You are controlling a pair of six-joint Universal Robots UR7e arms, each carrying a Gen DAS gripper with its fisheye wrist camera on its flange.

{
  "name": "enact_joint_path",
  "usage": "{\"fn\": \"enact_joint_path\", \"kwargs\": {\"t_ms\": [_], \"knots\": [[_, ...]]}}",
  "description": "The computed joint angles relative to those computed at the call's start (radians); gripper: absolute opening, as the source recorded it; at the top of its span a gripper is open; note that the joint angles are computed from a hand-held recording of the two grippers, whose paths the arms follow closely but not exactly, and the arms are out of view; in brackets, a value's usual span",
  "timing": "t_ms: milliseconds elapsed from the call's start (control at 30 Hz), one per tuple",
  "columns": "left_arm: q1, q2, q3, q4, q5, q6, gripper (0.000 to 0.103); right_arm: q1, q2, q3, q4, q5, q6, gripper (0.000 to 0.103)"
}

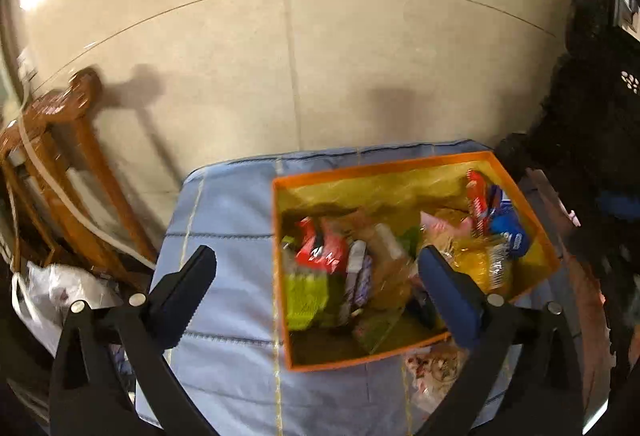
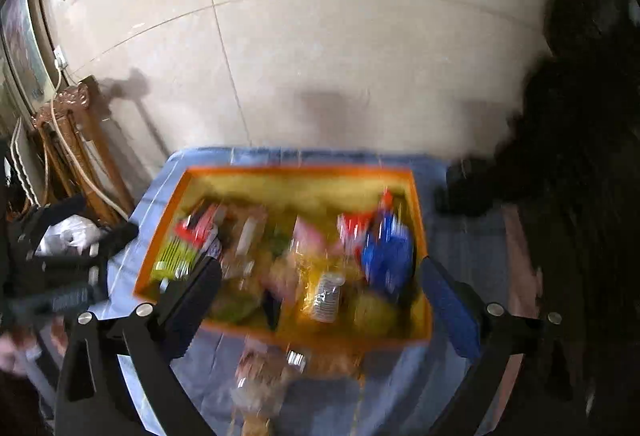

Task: Organize snacks
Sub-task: 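Drop the chocolate bar into the box with left tool while right tool drops yellow pack, then grasp an orange cake pack with left tool while right tool grasps a round biscuit pack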

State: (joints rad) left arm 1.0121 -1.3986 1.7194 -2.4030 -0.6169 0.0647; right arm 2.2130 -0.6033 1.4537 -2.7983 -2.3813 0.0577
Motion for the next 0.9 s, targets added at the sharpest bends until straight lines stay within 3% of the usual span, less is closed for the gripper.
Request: {"fn": "enact_joint_path", "kwargs": {"t_ms": [100,200,333,433,500,567,600,700,767,900], "knots": [[0.002,-0.084,0.073,0.062,-0.003,-0.054,0.099,0.013,-0.076,0.186,-0.006,0.068,0.149,0.099],[-0.015,-0.188,0.173,0.124,0.031,-0.106,0.099,0.021,-0.076,0.296,0.023,0.086,0.263,0.099],[-0.029,-0.34,0.292,0.329,0.07,-0.248,0.099,-0.007,0.011,0.324,0.109,0.148,0.391,0.099],[-0.05,-0.444,0.346,0.541,0.062,-0.374,0.099,-0.018,0.095,0.308,0.077,0.121,0.392,0.099],[-0.075,-0.504,0.391,0.623,0.053,-0.399,0.099,-0.013,0.135,0.299,0.032,0.091,0.363,0.091],[-0.107,-0.552,0.421,0.712,0.023,-0.445,0.099,0.015,0.161,0.278,0.036,0.007,0.33,0.043],[-0.118,-0.572,0.437,0.73,-0.012,-0.449,0.099,0.02,0.158,0.279,0.046,-0.006,0.319,0.034],[-0.169,-0.618,0.479,0.772,-0.091,-0.507,0.099,-0.003,0.095,0.341,0.002,0.069,0.365,0.035],[-0.195,-0.619,0.526,0.734,-0.155,-0.512,0.099,0.005,0.061,0.374,-0.026,0.048,0.377,0.035],[-0.233,-0.543,0.599,0.682,-0.176,-0.551,0.099,0.038,-0.04,0.456,-0.072,0.022,0.393,0.035]]}}
